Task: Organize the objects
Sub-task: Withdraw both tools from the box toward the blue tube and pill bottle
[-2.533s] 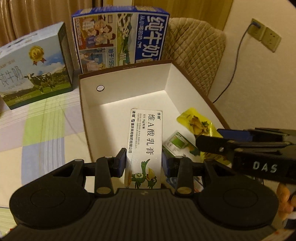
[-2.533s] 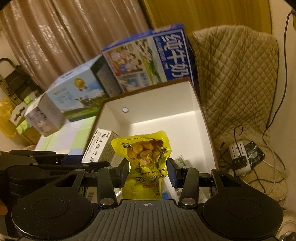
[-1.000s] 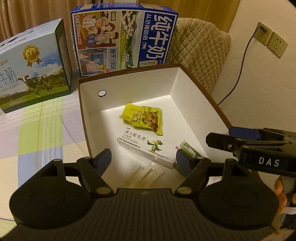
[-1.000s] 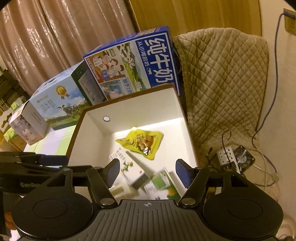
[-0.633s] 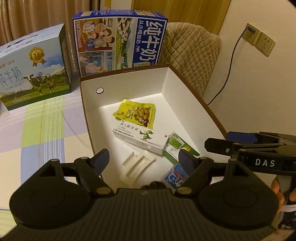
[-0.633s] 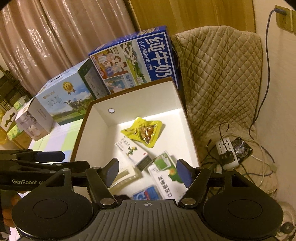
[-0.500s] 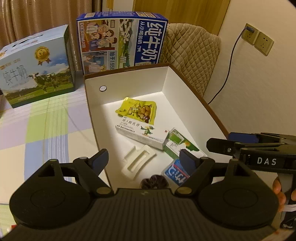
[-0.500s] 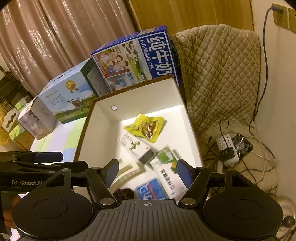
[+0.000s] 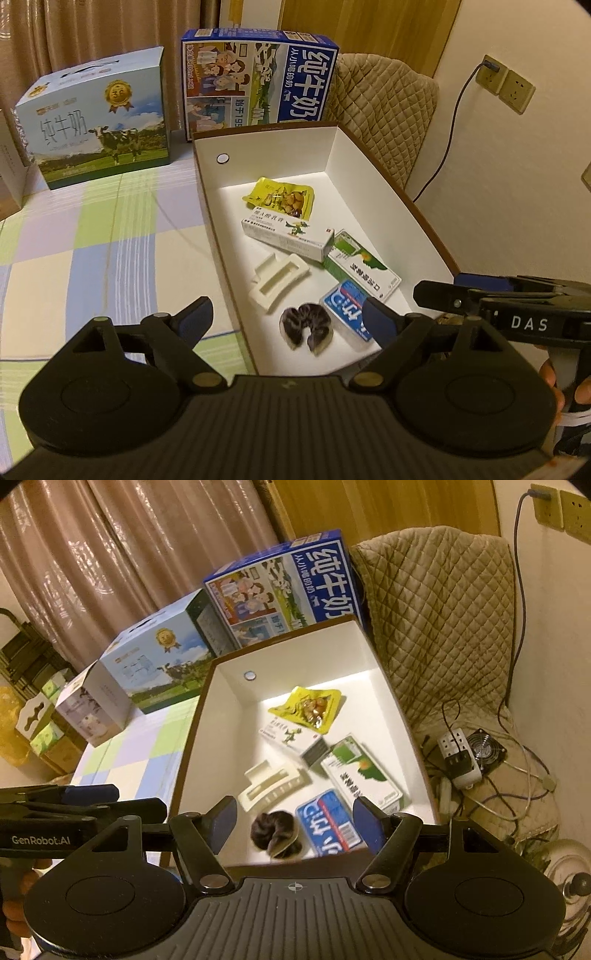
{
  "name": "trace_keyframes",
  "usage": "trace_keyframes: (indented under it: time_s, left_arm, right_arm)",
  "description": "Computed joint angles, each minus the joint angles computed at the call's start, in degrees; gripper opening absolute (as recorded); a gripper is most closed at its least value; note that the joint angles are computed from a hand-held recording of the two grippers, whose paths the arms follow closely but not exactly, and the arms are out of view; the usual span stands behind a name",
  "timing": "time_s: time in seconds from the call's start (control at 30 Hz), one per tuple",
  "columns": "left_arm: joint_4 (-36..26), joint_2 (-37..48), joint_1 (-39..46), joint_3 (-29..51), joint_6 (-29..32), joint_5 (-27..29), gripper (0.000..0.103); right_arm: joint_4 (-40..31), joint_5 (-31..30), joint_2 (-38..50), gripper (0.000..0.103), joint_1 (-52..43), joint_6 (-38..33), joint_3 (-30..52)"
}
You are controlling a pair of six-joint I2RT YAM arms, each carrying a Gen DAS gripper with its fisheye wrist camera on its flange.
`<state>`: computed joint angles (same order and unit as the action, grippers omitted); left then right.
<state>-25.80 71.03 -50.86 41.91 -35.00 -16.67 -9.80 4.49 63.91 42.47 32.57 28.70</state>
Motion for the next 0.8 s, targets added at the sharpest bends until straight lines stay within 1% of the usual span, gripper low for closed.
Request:
trace_keyframes:
  time_s: [0.2,0.37,0.6,0.8]
  left_arm:
    - [-5.06,-7.79,-3.79,-3.84,-4.66,-2.29,0.086]
    - [-10.31,-14.38,-6.98,-7.27,-9.26,-4.09,0.086]
    - [-19.38,-24.31,-10.67,-10.61,-14.96,-6.13,0.086]
    - [-28.10,-32.38,-13.47,-12.73,-19.78,-7.57,0.086]
  right_arm:
    - [-1.89,4.10,-3.37,0.067,7.48,4.98,-2.14]
    - [-2.95,7.55,-3.72,0.067,14.34,10.31,-2.75]
    - [-2.73,11.42,0.47,0.067,23.49,16.48,-1.32]
    - [-1.66,13.09,6.18,0.067,29.25,20.17,1.09]
